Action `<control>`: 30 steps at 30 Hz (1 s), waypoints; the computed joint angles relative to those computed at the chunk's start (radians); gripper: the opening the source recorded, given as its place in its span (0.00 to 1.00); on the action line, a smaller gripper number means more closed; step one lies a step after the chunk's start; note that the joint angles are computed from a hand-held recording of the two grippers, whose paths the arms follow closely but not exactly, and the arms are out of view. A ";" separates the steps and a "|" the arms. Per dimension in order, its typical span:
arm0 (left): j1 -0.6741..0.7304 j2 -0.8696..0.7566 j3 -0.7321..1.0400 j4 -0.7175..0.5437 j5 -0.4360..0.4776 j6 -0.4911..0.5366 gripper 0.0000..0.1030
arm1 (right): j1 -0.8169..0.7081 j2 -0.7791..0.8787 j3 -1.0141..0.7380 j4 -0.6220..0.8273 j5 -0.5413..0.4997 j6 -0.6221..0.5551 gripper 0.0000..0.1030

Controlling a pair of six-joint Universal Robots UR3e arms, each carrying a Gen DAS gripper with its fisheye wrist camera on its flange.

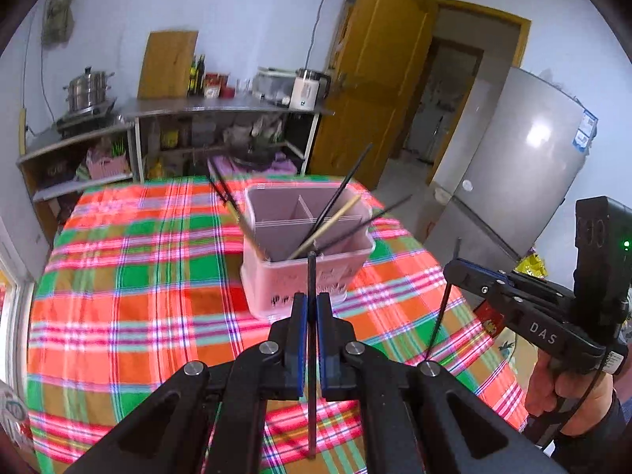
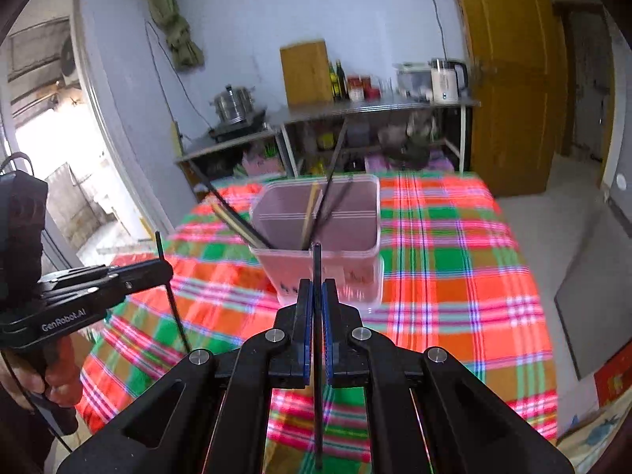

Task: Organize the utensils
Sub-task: 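Carry both black chopsticks into the pink basket and open both tools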

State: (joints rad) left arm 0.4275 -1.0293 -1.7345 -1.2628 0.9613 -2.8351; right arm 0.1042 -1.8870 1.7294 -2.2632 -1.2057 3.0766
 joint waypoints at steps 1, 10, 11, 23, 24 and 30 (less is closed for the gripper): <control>0.002 -0.003 0.014 0.002 -0.005 0.000 0.04 | -0.001 -0.001 -0.009 -0.003 0.005 0.001 0.04; 0.008 0.012 0.012 -0.014 -0.013 0.013 0.04 | -0.016 -0.028 -0.002 -0.003 0.021 -0.003 0.04; 0.013 0.024 -0.002 -0.009 -0.018 0.016 0.04 | -0.019 -0.029 -0.002 0.000 0.025 -0.006 0.04; 0.065 0.014 0.089 -0.136 -0.056 0.075 0.04 | 0.021 -0.022 -0.067 0.009 0.001 -0.009 0.04; 0.069 0.012 0.098 -0.145 -0.060 0.079 0.04 | 0.023 -0.019 -0.073 0.007 0.000 -0.006 0.04; 0.093 -0.048 0.221 -0.202 -0.087 0.088 0.04 | 0.029 0.036 -0.138 -0.024 0.007 0.018 0.04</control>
State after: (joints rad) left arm 0.5209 -1.0770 -1.5133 -1.4647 0.8743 -2.7476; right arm 0.1336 -1.8512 1.5915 -2.2873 -1.1984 3.0948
